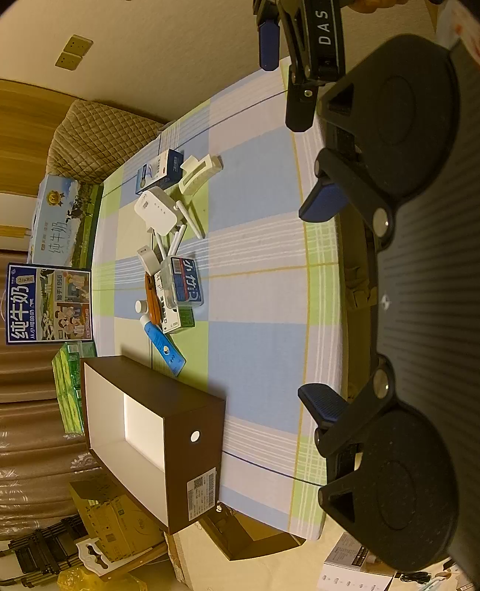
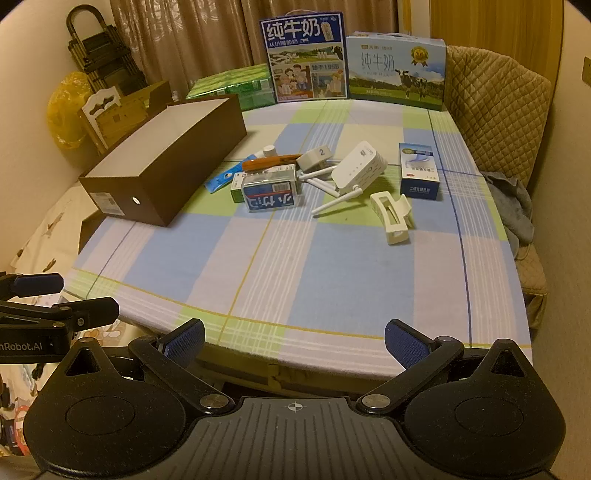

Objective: Organize rigid objects
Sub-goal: 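Move both tools toward the cluster of items on the table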

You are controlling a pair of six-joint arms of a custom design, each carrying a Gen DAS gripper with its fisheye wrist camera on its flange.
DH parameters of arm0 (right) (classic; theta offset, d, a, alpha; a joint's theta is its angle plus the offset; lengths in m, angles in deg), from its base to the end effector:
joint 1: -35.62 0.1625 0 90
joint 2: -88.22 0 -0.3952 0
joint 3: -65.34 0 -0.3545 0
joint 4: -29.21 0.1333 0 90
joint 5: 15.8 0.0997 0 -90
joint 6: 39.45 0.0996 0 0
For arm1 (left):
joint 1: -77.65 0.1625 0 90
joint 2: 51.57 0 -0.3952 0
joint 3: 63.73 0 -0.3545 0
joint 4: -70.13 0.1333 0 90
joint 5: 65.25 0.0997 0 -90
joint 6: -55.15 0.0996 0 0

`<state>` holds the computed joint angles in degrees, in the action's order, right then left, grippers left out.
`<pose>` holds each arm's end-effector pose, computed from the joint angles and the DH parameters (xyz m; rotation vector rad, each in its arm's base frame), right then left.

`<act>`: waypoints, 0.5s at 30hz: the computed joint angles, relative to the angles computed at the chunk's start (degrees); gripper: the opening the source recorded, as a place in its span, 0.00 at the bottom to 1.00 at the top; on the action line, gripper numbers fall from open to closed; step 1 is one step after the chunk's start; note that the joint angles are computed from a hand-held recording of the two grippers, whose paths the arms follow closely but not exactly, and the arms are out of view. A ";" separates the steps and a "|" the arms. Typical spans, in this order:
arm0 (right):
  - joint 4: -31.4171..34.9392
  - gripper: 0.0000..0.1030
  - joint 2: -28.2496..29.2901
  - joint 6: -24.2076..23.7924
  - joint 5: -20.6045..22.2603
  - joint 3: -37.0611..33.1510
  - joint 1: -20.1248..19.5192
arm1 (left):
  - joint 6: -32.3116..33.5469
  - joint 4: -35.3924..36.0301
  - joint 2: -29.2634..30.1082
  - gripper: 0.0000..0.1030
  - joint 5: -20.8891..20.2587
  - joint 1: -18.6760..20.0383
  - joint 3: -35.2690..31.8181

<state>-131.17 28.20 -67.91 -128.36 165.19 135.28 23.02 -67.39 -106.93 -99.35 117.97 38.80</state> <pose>0.1948 -0.5778 0.2492 0.7166 -2.5085 0.6170 -0.2917 -0.5305 0.1724 0.3450 2.2592 -0.7993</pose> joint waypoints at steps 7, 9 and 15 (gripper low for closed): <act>0.83 0.98 0.76 0.11 -0.12 -1.12 -0.08 | 1.11 -0.02 0.56 0.90 -0.27 1.13 -1.25; 1.02 0.98 0.95 0.09 -0.14 -1.37 -0.08 | 0.81 0.50 0.56 0.90 -0.23 1.12 -1.51; 1.57 0.98 1.82 0.35 -0.32 -2.43 -0.05 | 1.19 1.08 0.90 0.90 -0.52 1.47 -2.36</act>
